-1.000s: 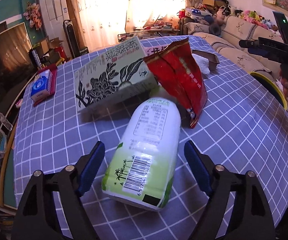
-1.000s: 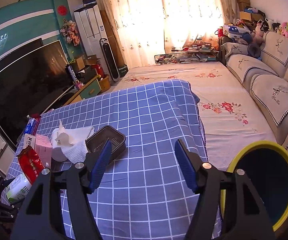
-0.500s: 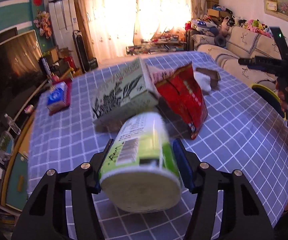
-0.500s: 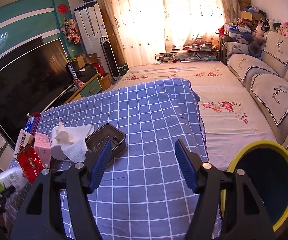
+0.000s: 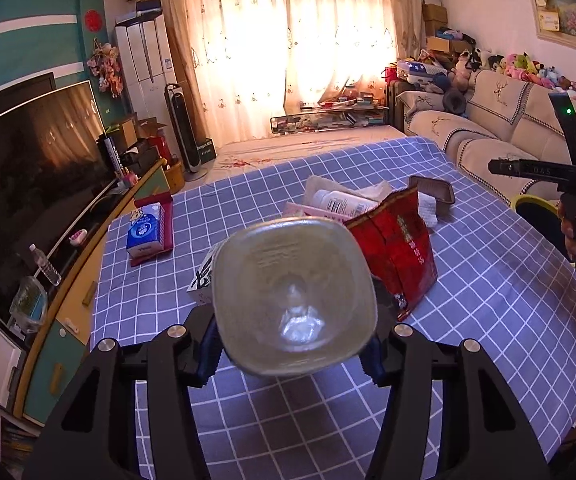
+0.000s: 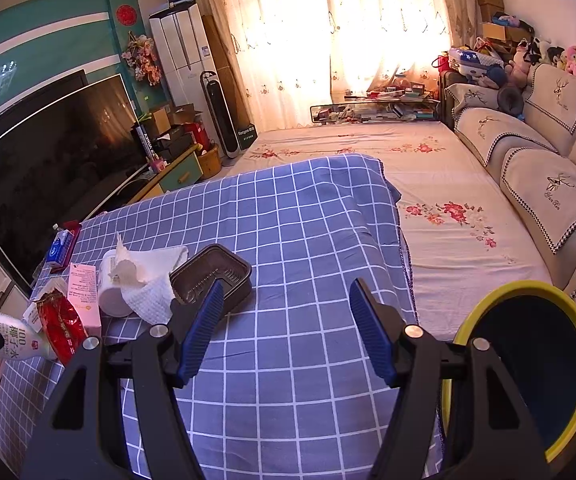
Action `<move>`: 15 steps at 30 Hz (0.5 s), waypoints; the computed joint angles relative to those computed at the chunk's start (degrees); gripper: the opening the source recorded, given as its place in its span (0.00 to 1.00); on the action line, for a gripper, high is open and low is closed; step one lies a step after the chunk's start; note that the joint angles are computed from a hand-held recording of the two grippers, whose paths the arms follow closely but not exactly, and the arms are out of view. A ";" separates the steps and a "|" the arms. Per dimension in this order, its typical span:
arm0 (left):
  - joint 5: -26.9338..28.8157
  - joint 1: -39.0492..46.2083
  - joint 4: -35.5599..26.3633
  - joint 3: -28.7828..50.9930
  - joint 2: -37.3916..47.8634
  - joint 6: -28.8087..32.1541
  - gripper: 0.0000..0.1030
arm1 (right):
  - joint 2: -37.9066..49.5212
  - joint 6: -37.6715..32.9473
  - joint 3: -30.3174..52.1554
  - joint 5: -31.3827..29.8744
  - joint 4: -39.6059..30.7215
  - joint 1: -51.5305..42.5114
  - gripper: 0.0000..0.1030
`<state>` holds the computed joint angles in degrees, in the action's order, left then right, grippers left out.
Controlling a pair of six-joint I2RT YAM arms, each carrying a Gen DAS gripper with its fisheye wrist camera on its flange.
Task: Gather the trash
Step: 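Lift the bottle over the yellow bin and open the left gripper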
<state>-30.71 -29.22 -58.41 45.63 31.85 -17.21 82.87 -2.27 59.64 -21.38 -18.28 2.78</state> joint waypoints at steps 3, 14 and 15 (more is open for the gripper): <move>-1.59 -2.26 -0.79 1.28 0.47 -1.01 0.50 | -0.19 -0.07 -0.15 0.07 0.09 -0.01 0.61; -9.44 -14.82 -6.80 5.07 2.75 -10.34 0.49 | -0.46 -0.18 -0.28 -0.24 0.10 -0.29 0.61; -11.07 -17.34 -8.04 5.87 3.47 -12.31 0.49 | -0.57 -0.18 -0.28 -0.28 0.07 -0.34 0.61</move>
